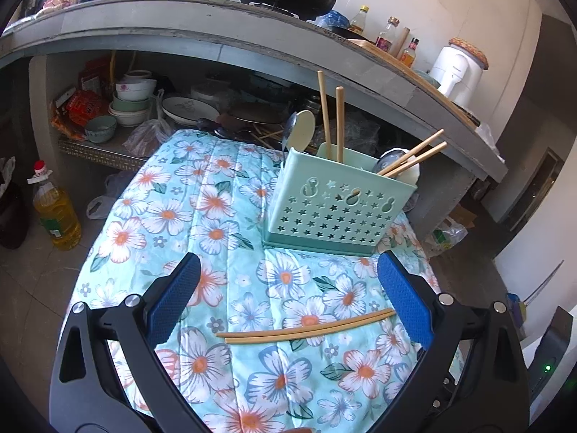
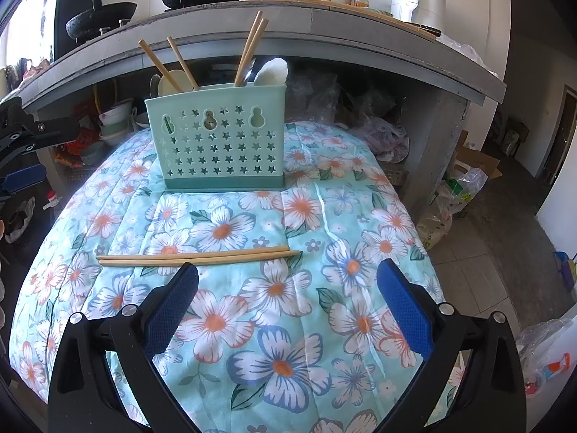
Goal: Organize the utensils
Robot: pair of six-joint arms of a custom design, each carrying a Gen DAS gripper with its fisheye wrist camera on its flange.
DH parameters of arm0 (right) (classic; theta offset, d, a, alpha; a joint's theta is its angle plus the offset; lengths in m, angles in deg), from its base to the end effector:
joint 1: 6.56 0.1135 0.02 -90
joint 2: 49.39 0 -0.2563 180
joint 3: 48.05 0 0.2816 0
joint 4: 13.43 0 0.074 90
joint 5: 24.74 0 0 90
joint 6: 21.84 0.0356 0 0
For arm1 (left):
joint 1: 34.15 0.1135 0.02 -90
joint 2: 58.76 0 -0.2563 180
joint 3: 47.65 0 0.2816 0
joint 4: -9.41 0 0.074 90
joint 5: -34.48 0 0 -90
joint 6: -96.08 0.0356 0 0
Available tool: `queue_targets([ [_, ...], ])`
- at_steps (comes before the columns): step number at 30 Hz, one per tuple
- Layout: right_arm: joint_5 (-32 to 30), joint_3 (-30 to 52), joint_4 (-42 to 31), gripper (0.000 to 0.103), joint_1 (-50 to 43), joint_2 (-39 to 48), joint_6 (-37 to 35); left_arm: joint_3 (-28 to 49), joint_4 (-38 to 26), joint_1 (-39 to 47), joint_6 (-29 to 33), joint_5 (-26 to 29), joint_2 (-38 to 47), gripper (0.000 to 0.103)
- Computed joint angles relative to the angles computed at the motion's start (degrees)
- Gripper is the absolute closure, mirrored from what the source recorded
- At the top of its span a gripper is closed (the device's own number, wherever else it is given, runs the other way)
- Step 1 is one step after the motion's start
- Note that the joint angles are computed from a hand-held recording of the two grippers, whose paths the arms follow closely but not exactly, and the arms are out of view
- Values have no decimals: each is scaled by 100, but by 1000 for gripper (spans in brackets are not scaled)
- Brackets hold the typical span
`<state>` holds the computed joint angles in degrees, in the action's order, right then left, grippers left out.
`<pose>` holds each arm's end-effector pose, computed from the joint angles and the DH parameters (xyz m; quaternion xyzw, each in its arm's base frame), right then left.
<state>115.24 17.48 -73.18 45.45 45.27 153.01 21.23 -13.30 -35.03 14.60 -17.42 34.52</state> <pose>0.1992 0.2107 0.1350 0.2602 0.8682 -0.1471 0.3961 0.3602 -0.0275 0.1783 0.1910 0.8671 -0.2801 0.3651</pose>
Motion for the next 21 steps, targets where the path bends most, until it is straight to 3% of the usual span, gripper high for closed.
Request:
queue_targets([
  [5,1,-52,109,7,-12,-36,-85,105,-168,62,88,225,102,9],
  [11,2,-194,366,7,2,-164,-183,2,-25,61,200,158,-15,9],
  [21,-9,-370,627,7,22,-341,-313,202,-312,97,243,186,160,9],
])
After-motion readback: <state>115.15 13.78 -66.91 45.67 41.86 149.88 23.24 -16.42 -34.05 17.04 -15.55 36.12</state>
